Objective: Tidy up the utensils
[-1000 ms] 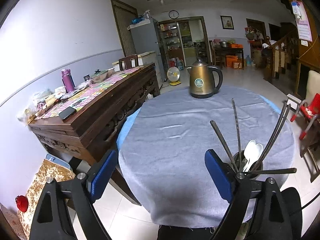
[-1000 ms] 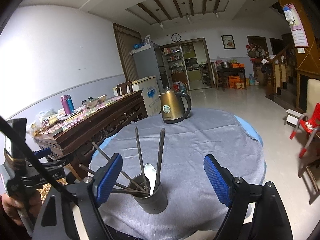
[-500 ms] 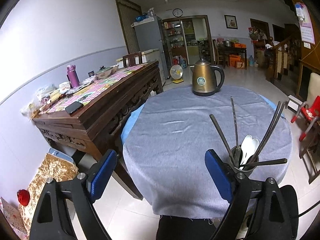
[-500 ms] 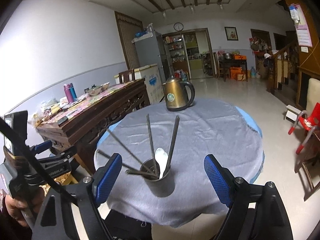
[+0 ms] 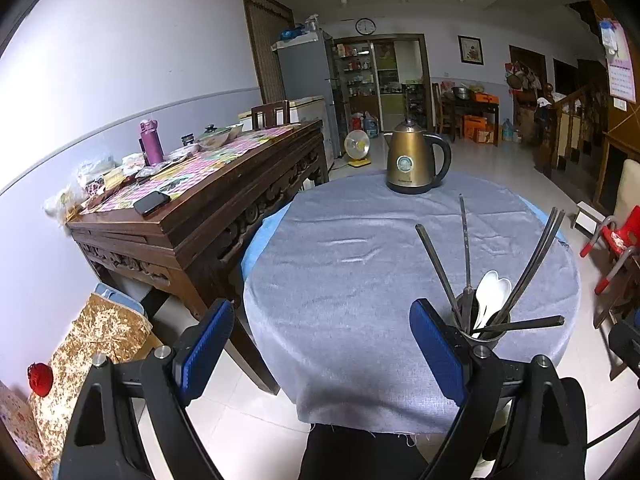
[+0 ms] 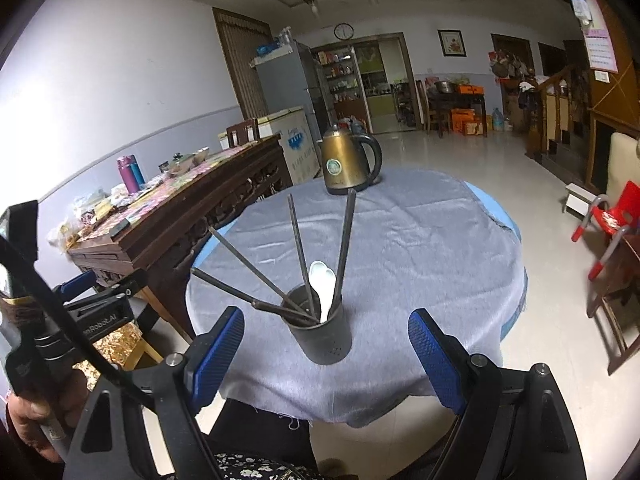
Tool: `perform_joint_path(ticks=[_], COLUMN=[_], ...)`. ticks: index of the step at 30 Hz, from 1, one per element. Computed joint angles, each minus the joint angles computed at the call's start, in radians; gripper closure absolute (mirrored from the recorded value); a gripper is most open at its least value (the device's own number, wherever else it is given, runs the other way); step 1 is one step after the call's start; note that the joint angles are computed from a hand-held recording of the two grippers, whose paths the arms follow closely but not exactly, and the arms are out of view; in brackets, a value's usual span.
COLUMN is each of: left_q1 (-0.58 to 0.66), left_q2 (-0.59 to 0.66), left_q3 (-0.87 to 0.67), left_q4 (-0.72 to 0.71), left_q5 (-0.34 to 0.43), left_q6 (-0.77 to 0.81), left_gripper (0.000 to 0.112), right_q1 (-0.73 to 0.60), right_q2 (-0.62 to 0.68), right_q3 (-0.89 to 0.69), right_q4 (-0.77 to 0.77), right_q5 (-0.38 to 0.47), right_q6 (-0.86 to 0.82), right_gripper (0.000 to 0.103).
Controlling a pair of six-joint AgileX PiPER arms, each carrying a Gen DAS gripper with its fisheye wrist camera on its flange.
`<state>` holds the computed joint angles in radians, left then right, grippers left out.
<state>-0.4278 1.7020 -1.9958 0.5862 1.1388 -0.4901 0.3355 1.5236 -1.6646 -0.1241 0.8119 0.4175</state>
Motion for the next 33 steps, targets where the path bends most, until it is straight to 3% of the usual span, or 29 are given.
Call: perform_joint_path(ticks=[21, 33], left_q1=[-0.014, -0.016], left_q2=[-0.042, -0.063], left_q3=[0.078, 0.11], left_q4=[0.036, 0.043], left_q5=[-0.031, -0.049], left_q6=[-0.057, -0.066], left_gripper=[0.022, 0.022], right_q1=[0.014, 0.024], right_q2=[0.07, 0.074], right_q3=[-0.133, -0.13], right_q4=[0.004, 0.014], right_q5=[0.129, 0.138], right_q6=[0.018, 0.017], right_gripper=[0.016, 0.016])
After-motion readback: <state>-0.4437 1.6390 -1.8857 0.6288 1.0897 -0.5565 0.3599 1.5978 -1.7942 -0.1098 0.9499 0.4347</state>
